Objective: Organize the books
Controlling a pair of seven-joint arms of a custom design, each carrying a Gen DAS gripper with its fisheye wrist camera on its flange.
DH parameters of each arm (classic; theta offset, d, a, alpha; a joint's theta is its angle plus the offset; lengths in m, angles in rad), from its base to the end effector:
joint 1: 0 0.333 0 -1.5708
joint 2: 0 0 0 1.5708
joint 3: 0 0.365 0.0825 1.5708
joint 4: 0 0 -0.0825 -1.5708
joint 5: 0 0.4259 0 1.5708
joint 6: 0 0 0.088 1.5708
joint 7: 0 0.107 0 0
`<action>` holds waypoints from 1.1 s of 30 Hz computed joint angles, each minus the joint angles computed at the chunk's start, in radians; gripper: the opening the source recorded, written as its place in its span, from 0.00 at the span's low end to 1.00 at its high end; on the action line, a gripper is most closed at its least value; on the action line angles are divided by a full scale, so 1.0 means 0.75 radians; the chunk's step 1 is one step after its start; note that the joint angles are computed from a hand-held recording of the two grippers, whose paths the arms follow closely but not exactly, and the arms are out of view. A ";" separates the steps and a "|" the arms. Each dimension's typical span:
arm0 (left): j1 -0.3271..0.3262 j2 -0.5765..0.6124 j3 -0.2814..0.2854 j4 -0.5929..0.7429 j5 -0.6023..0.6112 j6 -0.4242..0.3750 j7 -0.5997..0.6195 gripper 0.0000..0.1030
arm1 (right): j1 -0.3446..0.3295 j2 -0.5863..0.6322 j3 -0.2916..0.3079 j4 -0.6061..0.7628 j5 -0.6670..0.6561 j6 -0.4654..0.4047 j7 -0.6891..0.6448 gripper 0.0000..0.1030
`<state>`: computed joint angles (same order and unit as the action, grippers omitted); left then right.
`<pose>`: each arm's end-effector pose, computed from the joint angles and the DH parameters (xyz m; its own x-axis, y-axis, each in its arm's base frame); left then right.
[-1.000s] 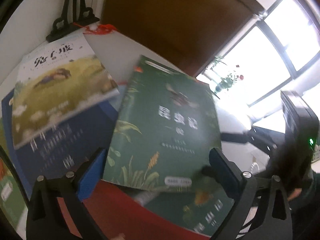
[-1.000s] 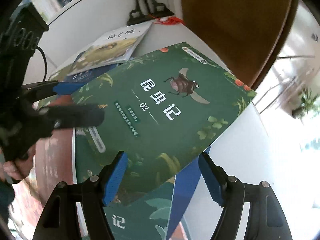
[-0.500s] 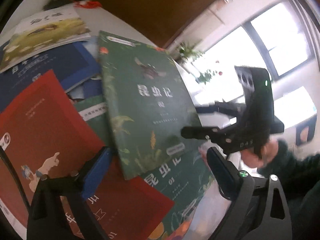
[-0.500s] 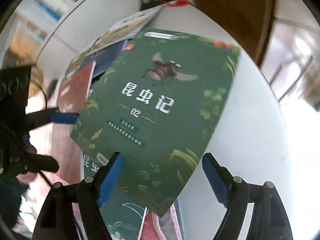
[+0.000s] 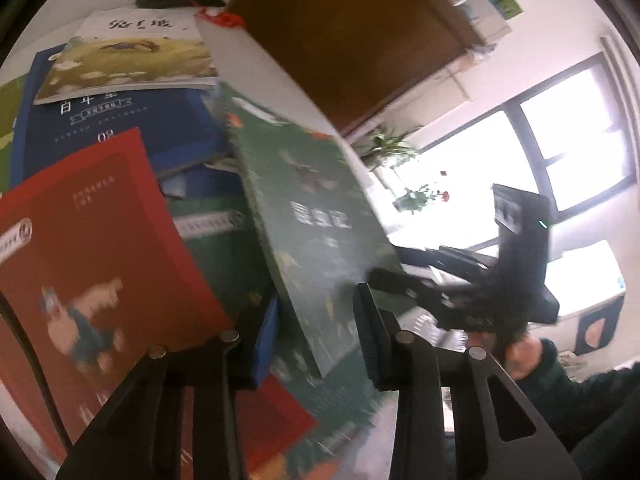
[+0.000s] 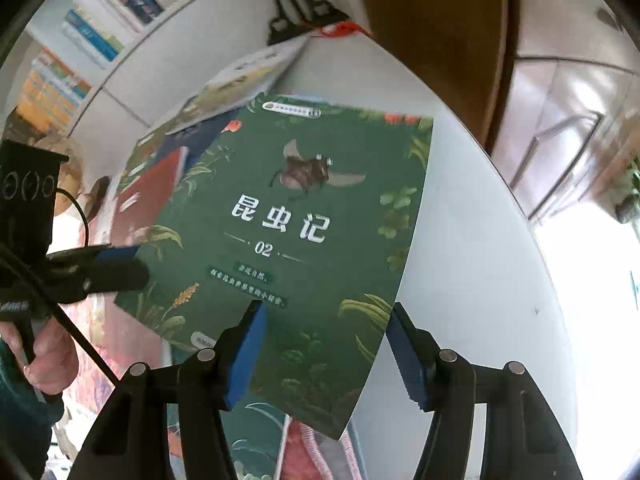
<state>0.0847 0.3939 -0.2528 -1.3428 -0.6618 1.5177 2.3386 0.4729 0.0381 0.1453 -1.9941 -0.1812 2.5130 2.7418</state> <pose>0.6991 -0.1525 0.5627 -0.6785 -0.3908 0.6220 -0.6817 0.6505 -0.3349 0.5228 0.3723 0.5248 -0.3371 -0.8718 -0.3555 -0.8327 0.4522 -0.3195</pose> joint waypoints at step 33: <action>0.069 0.048 0.043 -0.031 0.028 0.236 -0.227 0.40 | 0.169 0.291 -0.081 0.377 -0.108 -0.161 -0.265 0.62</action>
